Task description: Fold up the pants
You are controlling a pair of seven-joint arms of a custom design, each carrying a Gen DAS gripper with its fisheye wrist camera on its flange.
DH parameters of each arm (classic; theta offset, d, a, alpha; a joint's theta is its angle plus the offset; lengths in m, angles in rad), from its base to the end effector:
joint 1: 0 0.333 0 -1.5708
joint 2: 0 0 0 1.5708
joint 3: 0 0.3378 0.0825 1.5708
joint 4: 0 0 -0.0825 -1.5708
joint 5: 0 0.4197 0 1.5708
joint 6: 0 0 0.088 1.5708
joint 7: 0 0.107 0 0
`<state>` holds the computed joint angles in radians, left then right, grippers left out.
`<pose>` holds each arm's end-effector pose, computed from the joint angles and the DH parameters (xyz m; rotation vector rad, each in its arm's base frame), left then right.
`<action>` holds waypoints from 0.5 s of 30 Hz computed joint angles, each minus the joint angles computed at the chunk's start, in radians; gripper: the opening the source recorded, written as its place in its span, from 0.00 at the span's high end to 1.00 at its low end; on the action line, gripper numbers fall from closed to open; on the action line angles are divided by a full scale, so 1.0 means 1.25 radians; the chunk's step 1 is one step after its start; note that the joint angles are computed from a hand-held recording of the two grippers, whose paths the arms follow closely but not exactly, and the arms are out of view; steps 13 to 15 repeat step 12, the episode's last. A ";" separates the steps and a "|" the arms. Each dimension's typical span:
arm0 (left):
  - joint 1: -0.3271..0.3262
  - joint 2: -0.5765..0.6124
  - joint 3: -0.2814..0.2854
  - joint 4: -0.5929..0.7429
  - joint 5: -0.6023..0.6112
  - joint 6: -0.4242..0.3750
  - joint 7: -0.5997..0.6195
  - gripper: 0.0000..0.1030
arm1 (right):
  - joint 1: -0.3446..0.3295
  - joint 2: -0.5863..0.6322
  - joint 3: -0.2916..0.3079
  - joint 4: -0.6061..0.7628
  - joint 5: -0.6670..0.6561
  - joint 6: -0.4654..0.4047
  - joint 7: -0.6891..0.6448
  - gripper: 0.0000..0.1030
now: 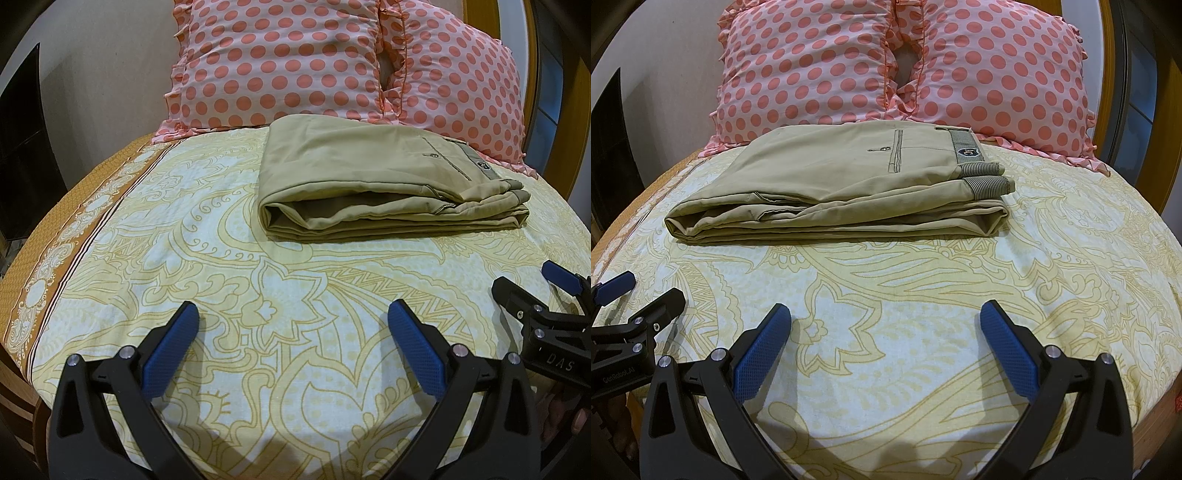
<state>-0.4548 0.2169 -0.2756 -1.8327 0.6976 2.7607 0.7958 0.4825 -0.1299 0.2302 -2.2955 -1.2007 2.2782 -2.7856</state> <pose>0.5088 -0.4730 0.4995 -1.3165 2.1783 -0.9153 0.4223 0.3376 0.4269 -1.3014 2.0054 -1.0154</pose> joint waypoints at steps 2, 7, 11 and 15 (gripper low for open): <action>0.001 0.000 0.000 0.000 -0.002 0.001 0.004 0.02 | 0.000 0.000 0.000 0.000 -0.001 0.000 0.000 0.01; 0.000 0.000 0.001 -0.001 0.000 0.002 0.001 0.02 | 0.000 0.000 0.000 0.000 -0.001 0.000 0.001 0.01; 0.000 -0.001 0.000 -0.002 0.001 0.003 0.001 0.02 | 0.000 0.001 -0.001 0.000 -0.002 0.000 0.001 0.01; 0.000 -0.001 0.000 -0.002 0.001 0.002 0.001 0.02 | 0.000 0.000 -0.001 0.000 -0.002 0.000 0.002 0.01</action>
